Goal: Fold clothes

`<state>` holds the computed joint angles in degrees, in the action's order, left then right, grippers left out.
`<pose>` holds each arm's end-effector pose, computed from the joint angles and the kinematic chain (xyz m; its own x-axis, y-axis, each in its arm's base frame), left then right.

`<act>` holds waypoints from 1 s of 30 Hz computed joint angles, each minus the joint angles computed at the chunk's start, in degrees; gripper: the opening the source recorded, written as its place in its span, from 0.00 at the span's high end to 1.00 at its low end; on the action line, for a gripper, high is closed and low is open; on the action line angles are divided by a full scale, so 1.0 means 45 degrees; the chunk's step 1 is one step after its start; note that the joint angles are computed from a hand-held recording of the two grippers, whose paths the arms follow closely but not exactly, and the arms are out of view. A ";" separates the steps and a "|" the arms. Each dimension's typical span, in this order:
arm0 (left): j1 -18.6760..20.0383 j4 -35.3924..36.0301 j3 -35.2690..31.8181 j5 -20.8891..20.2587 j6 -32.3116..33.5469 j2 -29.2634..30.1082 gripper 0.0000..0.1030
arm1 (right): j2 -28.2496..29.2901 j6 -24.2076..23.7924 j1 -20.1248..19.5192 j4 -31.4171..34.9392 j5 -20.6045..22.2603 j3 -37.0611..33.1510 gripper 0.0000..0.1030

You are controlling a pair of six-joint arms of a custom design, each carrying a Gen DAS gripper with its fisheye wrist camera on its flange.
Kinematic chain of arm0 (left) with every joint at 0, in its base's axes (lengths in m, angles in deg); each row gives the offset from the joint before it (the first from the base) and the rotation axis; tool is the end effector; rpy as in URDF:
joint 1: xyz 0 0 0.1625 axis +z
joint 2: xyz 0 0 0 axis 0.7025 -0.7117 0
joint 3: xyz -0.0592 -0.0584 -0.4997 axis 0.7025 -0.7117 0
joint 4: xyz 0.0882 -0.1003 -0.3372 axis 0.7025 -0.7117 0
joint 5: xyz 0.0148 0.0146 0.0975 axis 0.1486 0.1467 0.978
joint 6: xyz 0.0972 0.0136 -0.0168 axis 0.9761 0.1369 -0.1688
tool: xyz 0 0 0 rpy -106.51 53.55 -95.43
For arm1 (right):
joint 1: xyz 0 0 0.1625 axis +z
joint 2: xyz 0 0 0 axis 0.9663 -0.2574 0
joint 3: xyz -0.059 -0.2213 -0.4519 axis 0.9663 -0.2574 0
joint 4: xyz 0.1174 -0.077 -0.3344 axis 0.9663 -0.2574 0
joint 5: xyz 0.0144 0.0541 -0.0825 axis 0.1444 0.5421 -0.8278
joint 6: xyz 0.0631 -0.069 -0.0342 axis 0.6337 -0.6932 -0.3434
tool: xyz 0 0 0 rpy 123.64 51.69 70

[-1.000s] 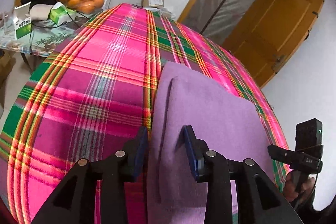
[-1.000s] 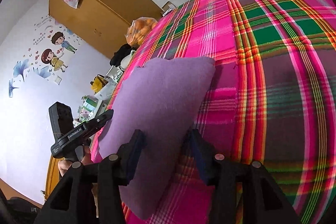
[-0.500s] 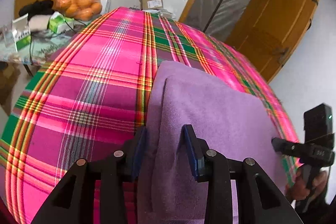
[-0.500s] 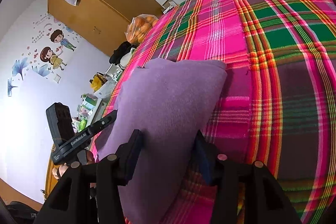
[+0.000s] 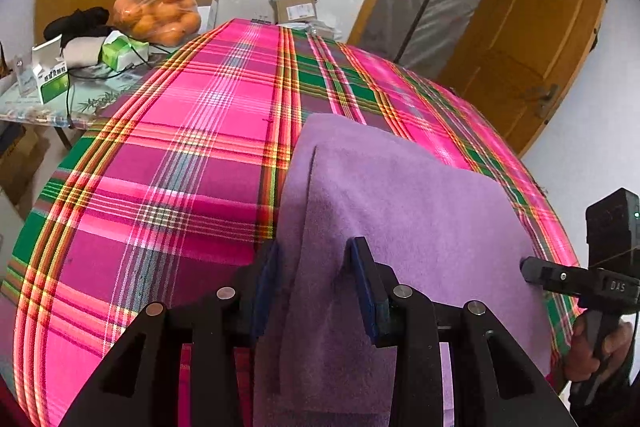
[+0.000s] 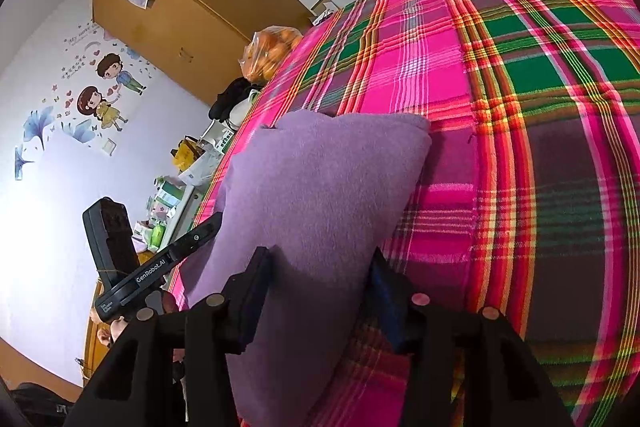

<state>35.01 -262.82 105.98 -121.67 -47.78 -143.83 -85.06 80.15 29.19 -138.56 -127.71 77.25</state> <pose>0.0646 -0.5979 0.3534 -0.8956 0.0916 -0.4353 0.3608 0.7220 -0.5903 0.2991 -0.6350 -0.0280 -0.9471 -0.3195 0.0305 -0.3069 0.8737 -0.3774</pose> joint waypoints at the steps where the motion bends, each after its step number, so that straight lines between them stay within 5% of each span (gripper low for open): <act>1: -0.0013 -0.0015 0.0018 0.0026 0.0012 -0.0008 0.64 | 0.0002 0.0006 -0.0010 0.0043 0.0009 -0.0040 0.57; 8: -0.0079 -0.0167 0.0422 -0.0212 -0.0199 -0.0235 0.71 | -0.0059 -0.0355 0.0013 0.0352 -0.0181 -0.0490 0.66; 20: 0.0592 0.1202 -0.0181 -0.1858 -0.0608 -0.0550 0.71 | -0.0160 -0.0054 -0.0093 0.0081 -0.0420 -0.0616 0.61; 26: 0.0750 0.2232 -0.0926 -0.2184 -0.1107 -0.0360 0.66 | -0.0064 0.1168 -0.0519 0.1306 0.0388 -0.1185 0.55; 30: 0.0680 0.2216 -0.0856 -0.2042 -0.0861 -0.0393 0.66 | -0.0210 0.0783 -0.0590 0.1419 0.0776 -0.0766 0.55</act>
